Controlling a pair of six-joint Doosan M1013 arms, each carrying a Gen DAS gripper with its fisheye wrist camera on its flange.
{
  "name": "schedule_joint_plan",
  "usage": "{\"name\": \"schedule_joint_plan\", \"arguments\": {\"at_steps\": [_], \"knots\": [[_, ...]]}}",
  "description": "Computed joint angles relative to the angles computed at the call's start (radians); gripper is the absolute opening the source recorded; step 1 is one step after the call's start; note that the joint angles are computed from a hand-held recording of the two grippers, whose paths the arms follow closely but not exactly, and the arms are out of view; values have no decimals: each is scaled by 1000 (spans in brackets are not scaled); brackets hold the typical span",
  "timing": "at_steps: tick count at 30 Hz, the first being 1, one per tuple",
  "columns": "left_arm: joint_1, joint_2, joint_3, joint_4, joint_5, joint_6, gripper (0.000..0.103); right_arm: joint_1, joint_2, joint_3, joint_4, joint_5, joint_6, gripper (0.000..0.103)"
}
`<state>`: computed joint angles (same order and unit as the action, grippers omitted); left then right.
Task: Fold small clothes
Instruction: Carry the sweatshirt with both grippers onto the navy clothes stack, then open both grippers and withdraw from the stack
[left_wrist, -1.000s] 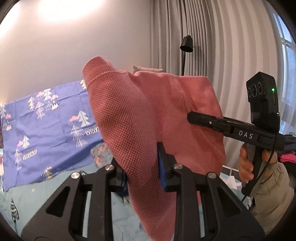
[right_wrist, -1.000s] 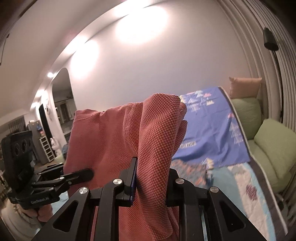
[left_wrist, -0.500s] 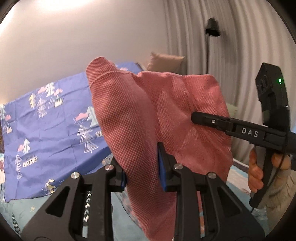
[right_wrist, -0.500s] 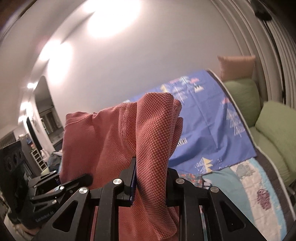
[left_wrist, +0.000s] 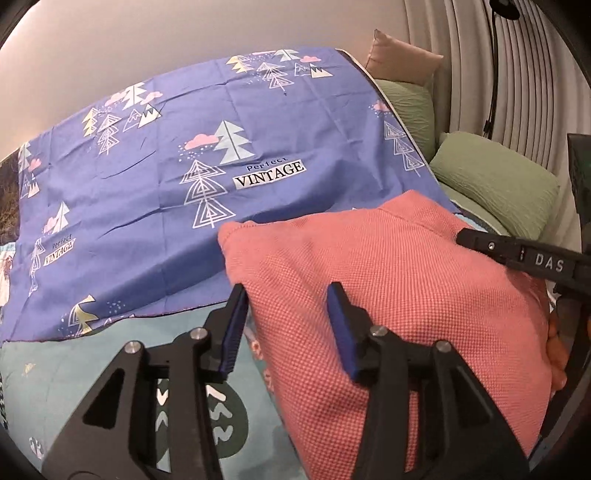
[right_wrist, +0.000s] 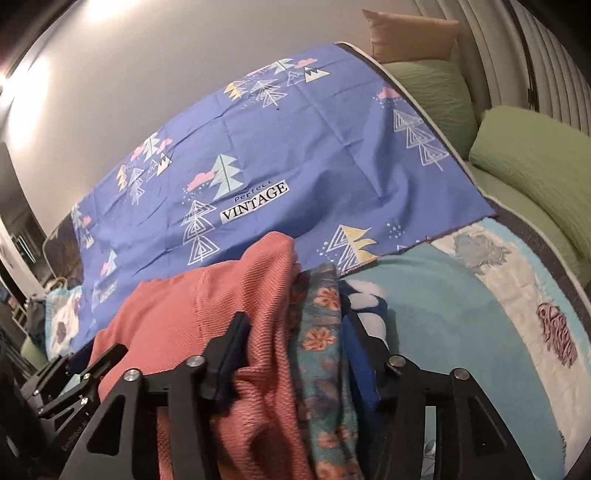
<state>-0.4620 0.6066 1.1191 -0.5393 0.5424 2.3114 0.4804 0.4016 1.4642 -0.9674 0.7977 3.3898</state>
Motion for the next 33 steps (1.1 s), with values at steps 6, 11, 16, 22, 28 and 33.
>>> {"name": "schedule_joint_plan", "arguments": {"at_steps": [6,11,16,22,28,33], "knots": [[14,-42,50,-61,5,12,49,49,-15,-28,-11,121,-49,57],[36,-97,101,-122,57,81,63,162,10,-103,-65,407,-166,70],[64,-207,236,-285,30,257,70,267,3,-110,-114,512,-128,73],[106,-339,404,-440,3,401,81,373,22,-151,-117,709,18,84],[140,-461,561,-467,-67,498,84,457,33,-199,-79,765,-13,87],[173,-527,627,-500,-53,557,84,508,65,-258,-86,804,-48,92]]}}
